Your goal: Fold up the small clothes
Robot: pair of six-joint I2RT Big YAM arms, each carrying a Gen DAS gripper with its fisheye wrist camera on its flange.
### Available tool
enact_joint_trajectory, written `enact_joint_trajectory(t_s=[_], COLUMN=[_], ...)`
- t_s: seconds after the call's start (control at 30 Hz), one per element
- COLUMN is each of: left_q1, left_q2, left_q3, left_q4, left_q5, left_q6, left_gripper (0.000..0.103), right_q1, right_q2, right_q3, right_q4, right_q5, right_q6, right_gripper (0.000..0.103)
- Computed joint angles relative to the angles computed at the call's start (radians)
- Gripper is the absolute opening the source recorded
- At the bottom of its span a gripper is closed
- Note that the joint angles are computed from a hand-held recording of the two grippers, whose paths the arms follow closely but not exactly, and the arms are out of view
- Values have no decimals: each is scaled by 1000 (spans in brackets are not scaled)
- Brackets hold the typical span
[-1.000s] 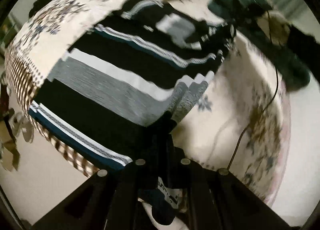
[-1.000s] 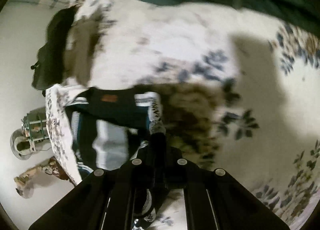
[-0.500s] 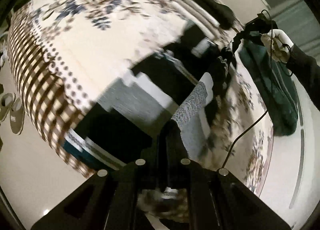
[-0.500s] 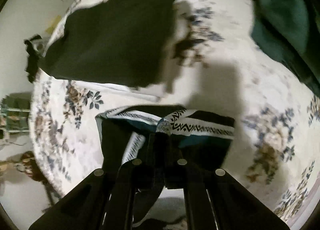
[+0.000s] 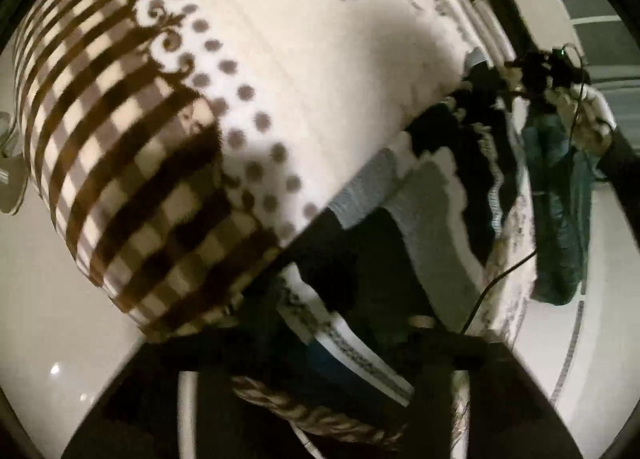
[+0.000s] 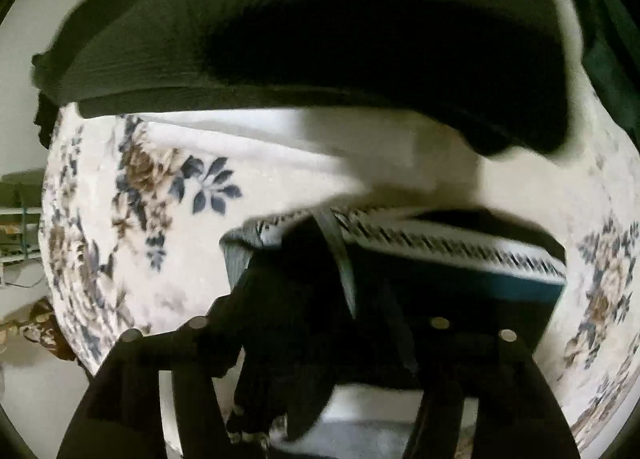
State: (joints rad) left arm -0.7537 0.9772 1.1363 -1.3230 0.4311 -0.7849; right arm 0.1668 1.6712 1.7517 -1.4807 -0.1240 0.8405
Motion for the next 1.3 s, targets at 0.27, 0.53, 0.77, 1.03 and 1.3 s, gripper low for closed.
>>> enact_joint_trajectory(t_s=[0.27, 0.53, 0.77, 1.03, 1.3], left_q1=[-136, -140, -123, 47, 110], left_q2=[127, 58, -30, -50, -32], left_q3=[78, 50, 67, -20, -24], left_q4=[-7, -18, -63, -47, -28], left_q5=[-105, -198, -246, -148, 6], left_q6=[128, 93, 39, 81, 83], left_gripper=[55, 2, 1, 0, 53], right_q1=[1, 52, 121, 133, 128], right_q2=[-56, 70, 102, 277, 97], right_q3=[-56, 15, 162, 331, 117], right_q4=[42, -57, -151, -197, -63], right_q5=[-15, 50, 243, 214, 49], right_q6=[23, 25, 0, 26, 27], right_gripper=[64, 13, 11, 12, 64])
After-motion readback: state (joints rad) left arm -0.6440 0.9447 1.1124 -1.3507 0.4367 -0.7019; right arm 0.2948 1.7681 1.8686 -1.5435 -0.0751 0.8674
